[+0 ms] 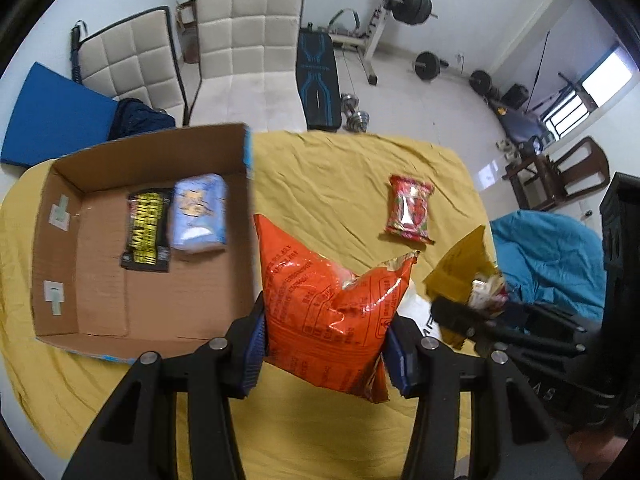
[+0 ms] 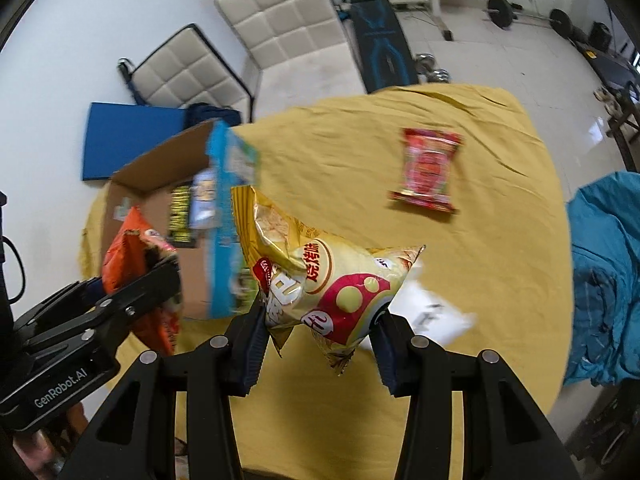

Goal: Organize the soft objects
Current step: 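Carry both chip bags into the box with both tools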

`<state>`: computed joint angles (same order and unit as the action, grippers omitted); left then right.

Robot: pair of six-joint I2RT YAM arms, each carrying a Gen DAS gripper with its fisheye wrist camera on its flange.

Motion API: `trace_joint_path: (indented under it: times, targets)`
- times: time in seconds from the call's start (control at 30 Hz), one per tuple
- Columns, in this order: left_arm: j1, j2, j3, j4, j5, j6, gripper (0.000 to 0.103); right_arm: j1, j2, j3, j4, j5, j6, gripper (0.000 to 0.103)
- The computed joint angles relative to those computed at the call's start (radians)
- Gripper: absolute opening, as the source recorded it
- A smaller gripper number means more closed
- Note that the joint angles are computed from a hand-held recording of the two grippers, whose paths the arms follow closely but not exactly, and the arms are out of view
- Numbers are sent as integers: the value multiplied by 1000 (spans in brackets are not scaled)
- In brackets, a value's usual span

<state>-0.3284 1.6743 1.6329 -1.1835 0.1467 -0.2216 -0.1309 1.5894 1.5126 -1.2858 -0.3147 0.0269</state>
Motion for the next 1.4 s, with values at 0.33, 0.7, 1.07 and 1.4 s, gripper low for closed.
trace_joint_path:
  times: [0.33, 0.7, 1.07, 1.4]
  targets:
    - [350, -3, 90, -112, 94, 256, 47, 385, 84, 190, 26, 51, 337, 48]
    - [612, 254, 278, -155, 88, 429, 47, 575, 398, 396, 55, 118, 503, 48]
    - [649, 600, 472, -147, -13, 449, 47, 616, 677, 480, 46, 156, 584, 49]
    - [612, 820, 655, -195, -59, 466, 48, 642, 826, 573, 22, 201, 630, 50]
